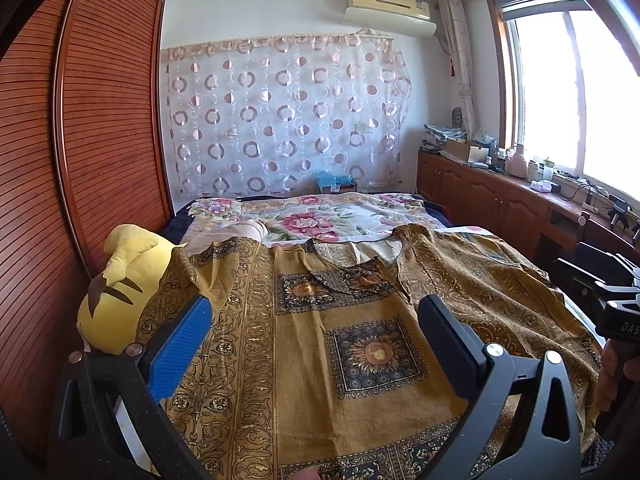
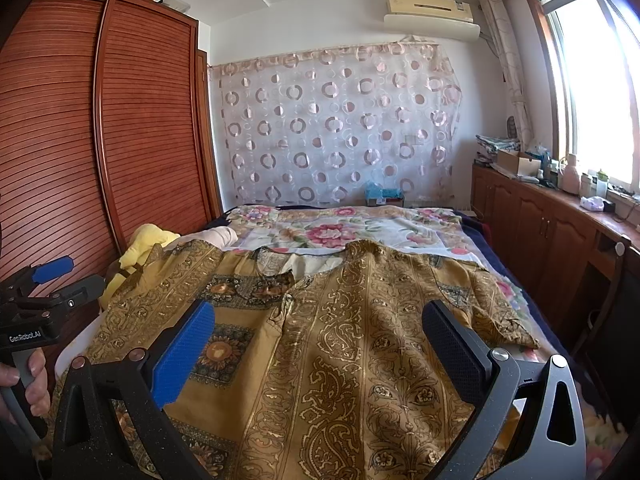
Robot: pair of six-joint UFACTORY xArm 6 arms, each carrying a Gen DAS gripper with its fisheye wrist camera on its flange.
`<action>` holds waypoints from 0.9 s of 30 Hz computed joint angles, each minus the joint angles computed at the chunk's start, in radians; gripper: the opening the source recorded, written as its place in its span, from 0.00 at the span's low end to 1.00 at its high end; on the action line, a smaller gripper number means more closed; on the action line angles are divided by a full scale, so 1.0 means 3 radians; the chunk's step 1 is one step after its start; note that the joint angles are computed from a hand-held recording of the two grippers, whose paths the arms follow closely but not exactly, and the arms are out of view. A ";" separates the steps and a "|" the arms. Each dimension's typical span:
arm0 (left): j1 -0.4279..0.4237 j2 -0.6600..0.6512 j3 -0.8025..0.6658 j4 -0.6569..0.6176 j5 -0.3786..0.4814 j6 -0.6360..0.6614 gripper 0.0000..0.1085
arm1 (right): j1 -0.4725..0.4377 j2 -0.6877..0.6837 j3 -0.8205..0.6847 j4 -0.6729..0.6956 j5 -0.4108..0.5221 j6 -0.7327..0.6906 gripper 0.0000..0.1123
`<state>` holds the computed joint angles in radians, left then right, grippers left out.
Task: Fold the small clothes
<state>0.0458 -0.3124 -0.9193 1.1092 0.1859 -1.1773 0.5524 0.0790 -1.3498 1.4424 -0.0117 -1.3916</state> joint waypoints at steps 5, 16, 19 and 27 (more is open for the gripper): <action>-0.0001 -0.0004 0.0003 0.0009 0.0003 -0.0004 0.95 | 0.0001 -0.0006 0.0007 -0.0005 -0.0007 0.0006 0.92; -0.0007 -0.0002 -0.0004 0.0043 0.0015 -0.0027 0.95 | -0.0001 -0.0008 0.0014 -0.0051 -0.0005 0.0053 0.92; 0.0009 -0.0121 0.0060 -0.0179 0.0022 0.0208 0.95 | 0.0000 -0.0002 0.0005 -0.0023 -0.0014 0.0025 0.92; 0.0000 -0.0121 0.0059 -0.0166 0.0030 0.0197 0.95 | 0.0003 -0.0010 0.0012 -0.0027 -0.0020 0.0040 0.92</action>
